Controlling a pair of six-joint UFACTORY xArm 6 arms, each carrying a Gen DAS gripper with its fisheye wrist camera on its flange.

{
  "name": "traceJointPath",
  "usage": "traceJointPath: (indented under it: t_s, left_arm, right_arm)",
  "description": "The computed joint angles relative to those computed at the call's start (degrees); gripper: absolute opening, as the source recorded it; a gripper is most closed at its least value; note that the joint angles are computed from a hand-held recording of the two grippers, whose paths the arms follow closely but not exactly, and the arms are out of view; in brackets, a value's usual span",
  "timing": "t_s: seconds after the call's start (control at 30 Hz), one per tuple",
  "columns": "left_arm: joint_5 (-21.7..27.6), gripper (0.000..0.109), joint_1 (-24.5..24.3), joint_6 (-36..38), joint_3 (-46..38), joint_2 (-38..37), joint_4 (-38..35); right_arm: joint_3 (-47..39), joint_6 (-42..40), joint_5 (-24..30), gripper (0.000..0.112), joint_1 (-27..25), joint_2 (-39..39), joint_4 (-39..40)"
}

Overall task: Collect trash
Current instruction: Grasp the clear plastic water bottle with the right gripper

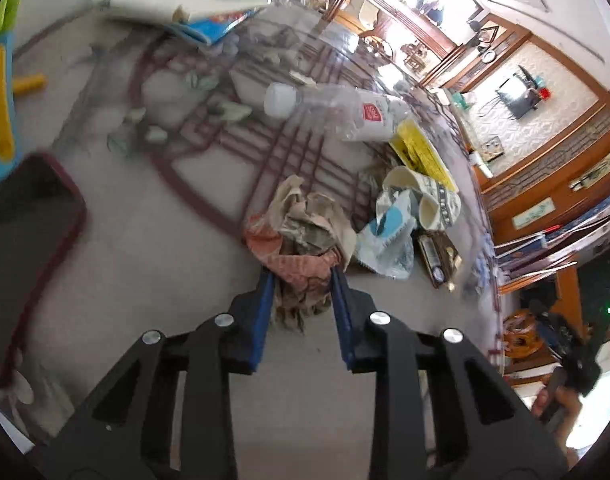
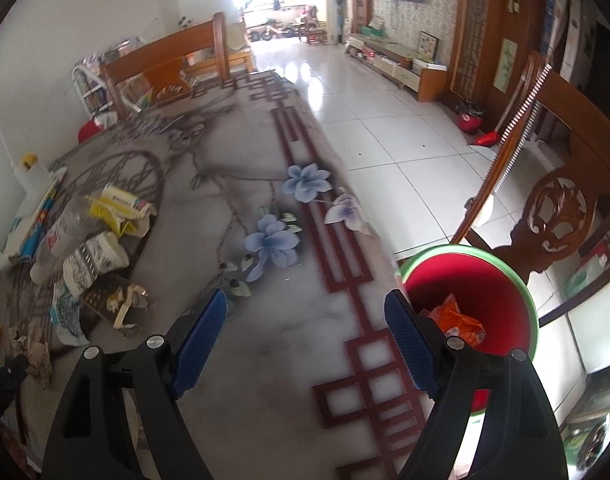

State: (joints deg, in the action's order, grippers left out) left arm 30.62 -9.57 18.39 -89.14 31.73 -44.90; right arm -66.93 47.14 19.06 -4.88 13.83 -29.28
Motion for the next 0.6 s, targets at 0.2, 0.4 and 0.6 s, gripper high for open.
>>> traceJointPath:
  t_s: [0.2, 0.4, 0.6]
  left_arm:
    - [1.2, 0.042, -0.5, -1.2, -2.7, 1.8, 4.2]
    - [4.2, 0.055, -0.6, -1.5, -5.6, 4.0, 3.9]
    - [4.4, 0.026, 0.4, 2.9, -5.1, 3.2, -3.9]
  right_arm:
    - [-1.0, -8.7, -1.8, 0.080, 3.0, 1.6, 6.6]
    - [-3.2, -10.0, -5.2, 0.084, 5.2, 3.4, 1.2]
    - [-19.8, -15.9, 0.2, 0.085, 10.1, 13.7, -0.9]
